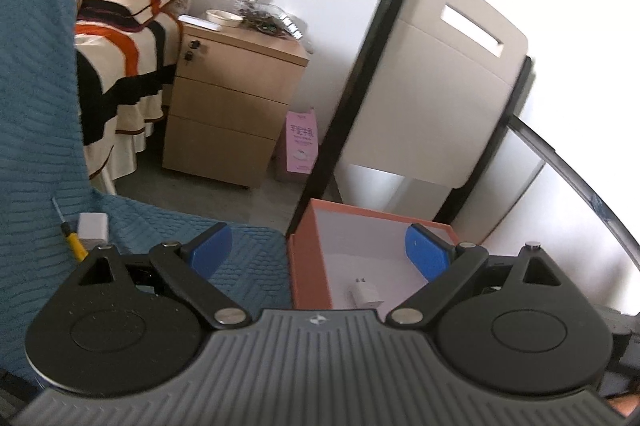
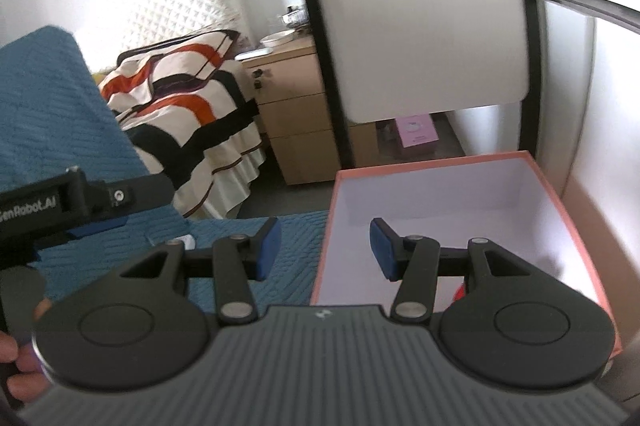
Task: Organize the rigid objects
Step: 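Withdraw both open grippers from the pink box back over the cover, then lower right gripper onto white charger while left gripper lowers onto yellow screwdriver handle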
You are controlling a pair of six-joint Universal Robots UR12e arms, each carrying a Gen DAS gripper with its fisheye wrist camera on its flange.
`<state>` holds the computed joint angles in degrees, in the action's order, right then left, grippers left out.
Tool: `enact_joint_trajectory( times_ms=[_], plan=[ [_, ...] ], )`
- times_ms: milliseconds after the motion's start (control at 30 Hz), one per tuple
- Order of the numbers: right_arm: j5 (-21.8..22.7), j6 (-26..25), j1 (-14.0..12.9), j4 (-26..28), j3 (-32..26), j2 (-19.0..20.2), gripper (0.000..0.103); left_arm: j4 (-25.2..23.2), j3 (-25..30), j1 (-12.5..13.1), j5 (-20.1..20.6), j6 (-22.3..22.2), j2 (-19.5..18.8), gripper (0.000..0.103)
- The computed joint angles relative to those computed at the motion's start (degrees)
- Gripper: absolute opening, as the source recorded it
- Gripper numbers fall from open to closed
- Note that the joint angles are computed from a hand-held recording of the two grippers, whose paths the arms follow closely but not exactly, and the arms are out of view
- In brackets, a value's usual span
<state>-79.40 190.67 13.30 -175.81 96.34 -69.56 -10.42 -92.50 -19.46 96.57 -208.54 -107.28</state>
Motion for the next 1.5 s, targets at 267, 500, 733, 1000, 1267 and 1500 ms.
enact_joint_trajectory(
  times_ms=[267, 500, 733, 1000, 1267, 1500],
  plan=[
    [-0.2, -0.5, 2.6, 1.1, -0.2, 1.1, 0.052, 1.5, -5.2, 1.5, 0.4, 3.1, 2.4, 0.096],
    [-0.4, 0.2, 4.7, 0.6, -0.3, 2.5, 0.052, 3.1, -9.9, 3.2, 0.8, 3.0, 4.5, 0.096],
    [0.5, -0.9, 5.9, 1.4, -0.5, 3.2, 0.052, 4.4, -13.7, 4.4, 1.5, 1.6, 6.0, 0.096],
    [1.1, -1.3, 6.4, 3.6, -0.9, 3.8, 0.052, 3.9, -16.3, 5.7, 1.8, -0.1, 6.2, 0.096],
    [1.4, -0.8, 6.6, 5.8, -3.9, 6.0, 0.052, 5.4, -17.2, 6.8, 0.7, -0.1, 4.2, 0.096],
    [3.5, -1.7, 7.1, 9.5, -9.7, 9.8, 0.052, 5.9, -17.1, 8.5, -0.1, -0.3, 1.5, 0.095]
  ],
)
